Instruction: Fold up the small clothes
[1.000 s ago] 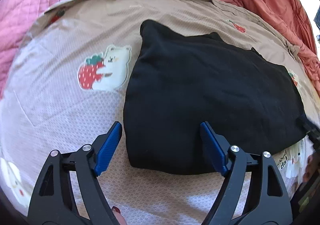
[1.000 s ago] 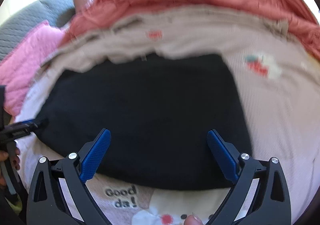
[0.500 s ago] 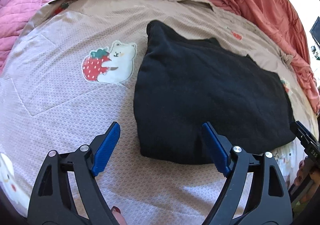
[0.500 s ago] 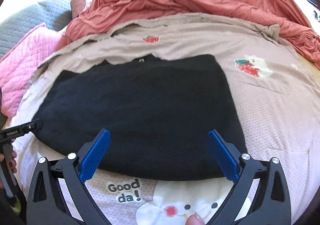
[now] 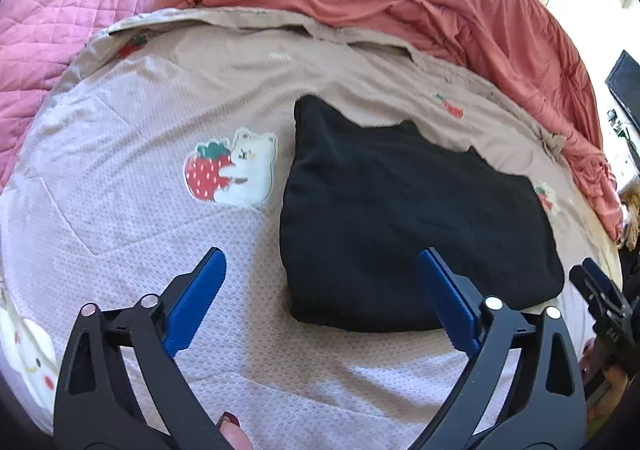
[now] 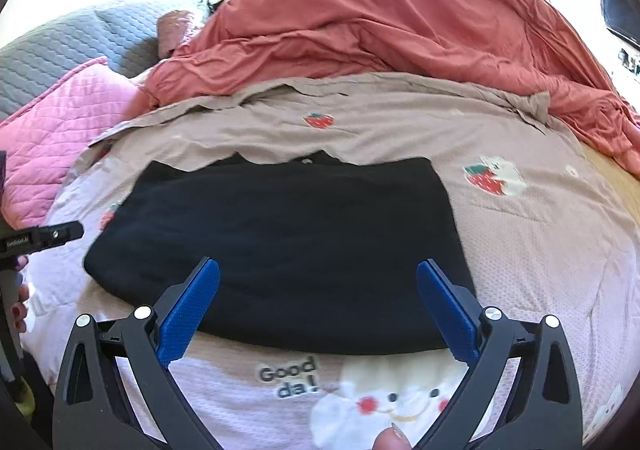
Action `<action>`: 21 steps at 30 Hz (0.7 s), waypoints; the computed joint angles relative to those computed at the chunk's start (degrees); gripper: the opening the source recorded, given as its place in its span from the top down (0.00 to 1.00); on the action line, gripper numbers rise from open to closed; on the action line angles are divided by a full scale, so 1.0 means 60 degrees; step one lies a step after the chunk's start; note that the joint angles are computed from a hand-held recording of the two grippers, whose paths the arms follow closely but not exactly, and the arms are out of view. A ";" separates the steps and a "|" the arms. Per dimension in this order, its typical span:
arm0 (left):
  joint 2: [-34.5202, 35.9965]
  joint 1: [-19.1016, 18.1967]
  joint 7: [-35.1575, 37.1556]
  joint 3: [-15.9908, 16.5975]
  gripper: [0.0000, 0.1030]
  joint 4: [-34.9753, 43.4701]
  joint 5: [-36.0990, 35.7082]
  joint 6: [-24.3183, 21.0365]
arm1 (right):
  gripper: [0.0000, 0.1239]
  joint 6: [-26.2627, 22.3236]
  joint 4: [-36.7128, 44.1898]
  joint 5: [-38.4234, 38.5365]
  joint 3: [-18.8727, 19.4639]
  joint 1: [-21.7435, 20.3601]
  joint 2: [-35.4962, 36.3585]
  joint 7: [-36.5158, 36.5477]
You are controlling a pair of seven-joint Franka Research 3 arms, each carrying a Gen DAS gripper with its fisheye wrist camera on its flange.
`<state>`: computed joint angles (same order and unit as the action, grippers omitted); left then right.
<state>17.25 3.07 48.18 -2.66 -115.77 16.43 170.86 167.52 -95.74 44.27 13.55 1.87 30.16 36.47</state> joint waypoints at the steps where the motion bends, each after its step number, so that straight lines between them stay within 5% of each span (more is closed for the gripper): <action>1: -0.0036 -0.0101 -0.0125 0.0137 0.09 0.0017 0.0145 -0.0022 | 0.21 0.0017 -0.0072 0.0038 0.0083 -0.0011 -0.0073 -0.0086; 9: -0.0385 -0.0294 -0.1017 0.0720 0.09 -0.0095 0.1285 -0.0126 | 0.21 0.0104 -0.0496 0.0520 0.0489 0.0202 -0.0569 -0.0851; 21: -0.0206 0.0092 -0.0629 0.0554 0.09 0.0189 0.1512 -0.0265 | 0.21 0.0322 -0.0767 0.0136 0.0240 0.1138 -0.0736 -0.0684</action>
<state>16.02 3.62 44.40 0.66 -114.64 25.50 169.28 169.45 -100.34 45.08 14.99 8.70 25.74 32.37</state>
